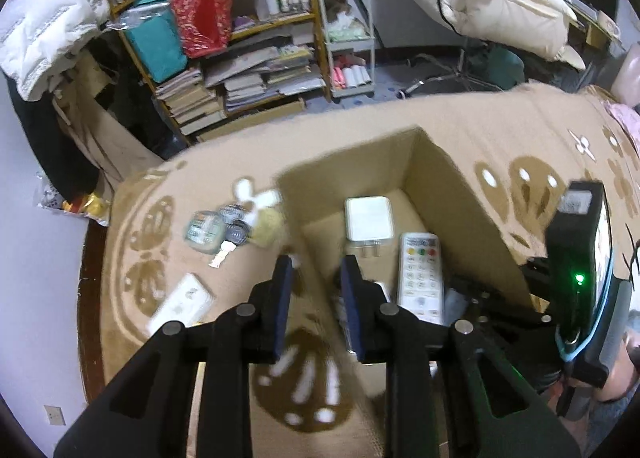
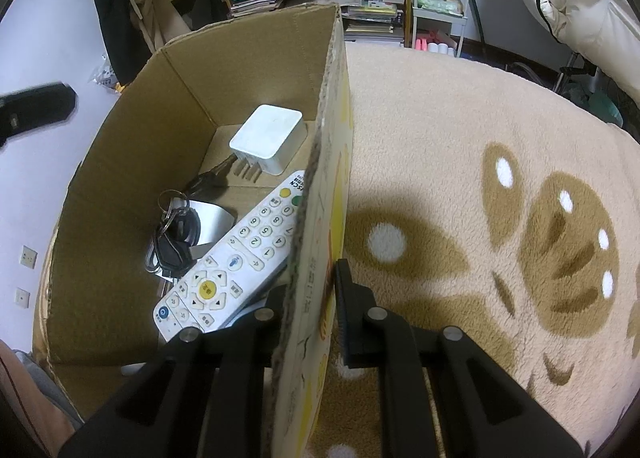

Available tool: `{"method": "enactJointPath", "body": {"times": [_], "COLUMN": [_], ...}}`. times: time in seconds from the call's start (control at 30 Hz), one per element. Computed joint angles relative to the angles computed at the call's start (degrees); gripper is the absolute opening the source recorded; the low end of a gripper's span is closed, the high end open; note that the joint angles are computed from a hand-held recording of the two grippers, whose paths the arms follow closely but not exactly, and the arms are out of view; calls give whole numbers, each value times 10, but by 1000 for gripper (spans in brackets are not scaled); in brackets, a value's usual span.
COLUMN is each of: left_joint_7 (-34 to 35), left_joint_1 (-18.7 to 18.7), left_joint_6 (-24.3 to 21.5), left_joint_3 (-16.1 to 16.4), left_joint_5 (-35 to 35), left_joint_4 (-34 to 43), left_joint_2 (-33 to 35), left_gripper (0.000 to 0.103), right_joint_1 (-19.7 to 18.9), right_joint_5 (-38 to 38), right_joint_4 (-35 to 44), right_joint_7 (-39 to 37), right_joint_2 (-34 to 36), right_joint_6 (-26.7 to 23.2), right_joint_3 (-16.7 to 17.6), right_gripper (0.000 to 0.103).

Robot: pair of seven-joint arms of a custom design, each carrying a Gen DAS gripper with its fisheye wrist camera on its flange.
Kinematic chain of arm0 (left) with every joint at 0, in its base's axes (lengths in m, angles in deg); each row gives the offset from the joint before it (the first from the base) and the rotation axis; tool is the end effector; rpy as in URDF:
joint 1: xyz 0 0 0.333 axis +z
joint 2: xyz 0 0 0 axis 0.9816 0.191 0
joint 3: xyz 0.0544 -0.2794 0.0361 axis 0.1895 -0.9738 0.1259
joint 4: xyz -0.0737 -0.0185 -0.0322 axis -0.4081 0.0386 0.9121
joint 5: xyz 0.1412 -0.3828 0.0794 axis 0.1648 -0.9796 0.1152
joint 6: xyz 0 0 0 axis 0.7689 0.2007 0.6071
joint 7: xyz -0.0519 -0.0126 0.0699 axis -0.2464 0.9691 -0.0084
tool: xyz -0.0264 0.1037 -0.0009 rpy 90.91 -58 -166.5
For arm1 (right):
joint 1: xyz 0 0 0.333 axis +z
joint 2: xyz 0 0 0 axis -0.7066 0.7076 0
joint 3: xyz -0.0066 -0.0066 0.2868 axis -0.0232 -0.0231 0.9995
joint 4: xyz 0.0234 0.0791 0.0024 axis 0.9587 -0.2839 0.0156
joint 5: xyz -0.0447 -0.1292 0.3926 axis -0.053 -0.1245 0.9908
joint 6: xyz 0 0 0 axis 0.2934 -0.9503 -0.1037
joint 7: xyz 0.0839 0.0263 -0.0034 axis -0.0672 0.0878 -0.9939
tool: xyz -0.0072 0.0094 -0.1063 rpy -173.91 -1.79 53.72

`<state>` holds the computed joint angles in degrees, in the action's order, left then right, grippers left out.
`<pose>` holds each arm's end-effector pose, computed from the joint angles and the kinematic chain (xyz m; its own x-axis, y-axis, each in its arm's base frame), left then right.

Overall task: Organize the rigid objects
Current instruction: 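Carry the white charger into the box and release it with the left gripper, then move the left gripper back and grasp the white flat remote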

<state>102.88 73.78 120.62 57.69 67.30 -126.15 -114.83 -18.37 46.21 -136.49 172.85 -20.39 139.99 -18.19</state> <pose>0.4465 -0.1319 0.6156 -0.4598 -0.8812 -0.1101 -0.7250 0.4441 -0.5264 0.4031 0.3065 0.5180 -0.0379 -0.9923 -0.1182 -0.8923 0.0868 -0.4431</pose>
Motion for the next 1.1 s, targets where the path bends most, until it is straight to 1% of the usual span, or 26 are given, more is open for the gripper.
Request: {"method": "enactJointPath", "body": {"times": [0.03, 0.1, 0.13, 0.17, 0.2, 0.23, 0.27, 0.3, 0.37, 0.5, 0.57, 0.67, 0.73, 0.83, 1.0, 1.1], "left_joint_7": [3, 17, 20, 27, 33, 39, 44, 46, 47, 58, 62, 71, 102, 120, 108, 115], "left_joint_1": [4, 15, 21, 27, 32, 37, 41, 45, 51, 63, 71, 80, 76, 81, 96, 97], "left_joint_6": [-1, 6, 15, 29, 40, 44, 43, 40, 38, 46, 65, 82, 83, 69, 78, 81], "left_joint_3": [5, 13, 14, 17, 21, 25, 31, 38, 47, 58, 59, 58, 67, 72, 63, 65], "left_joint_5": [2, 13, 20, 26, 29, 29, 26, 19, 2, -21, -23, -20, -34, -50, -40, -45], "left_joint_4": [6, 12, 11, 6, 4, 5, 9, 14, 21, 25, 19, 12, 11, 19, 24, 27], "left_joint_2": [4, 11, 12, 12, 15, 19, 27, 35, 50, 76, 88, 107, 122, 145, 176, 189], "left_gripper": [30, 43, 56, 65, 68, 75, 82, 85, 98, 100, 100, 100, 100, 100, 100, 100], "right_joint_1": [0, 0, 0, 0, 0, 0, -1, -1, -1, -1, -1, -1, -1, -1, -1, 0], "right_joint_5": [0, 0, 0, 0, 0, 0, 0, -1, -3, -4, -3, -3, -4, -5, -5, -5], "right_joint_4": [0, 0, 0, 0, 0, 0, 1, 1, 2, 1, 1, 1, 1, 0, 0, 0], "right_joint_7": [-1, -1, -2, -3, -3, -3, -3, -3, -4, -5, -5, -5, -5, -4, -4, -4], "right_joint_2": [0, 0, -1, 0, 0, 0, 0, 0, 1, 0, 0, -1, 0, -2, -2, -1], "right_joint_6": [0, -1, -2, -2, -2, -2, -3, -4, -6, -7, -7, -7, -7, -8, -8, -8], "right_joint_3": [0, 0, -1, 0, 0, 0, 0, 0, 1, 1, 0, 1, 1, 2, 1, 2], "right_gripper": [15, 15, 15, 15, 15, 15, 15, 15, 15, 15, 15, 15, 15, 15, 15, 15]}}
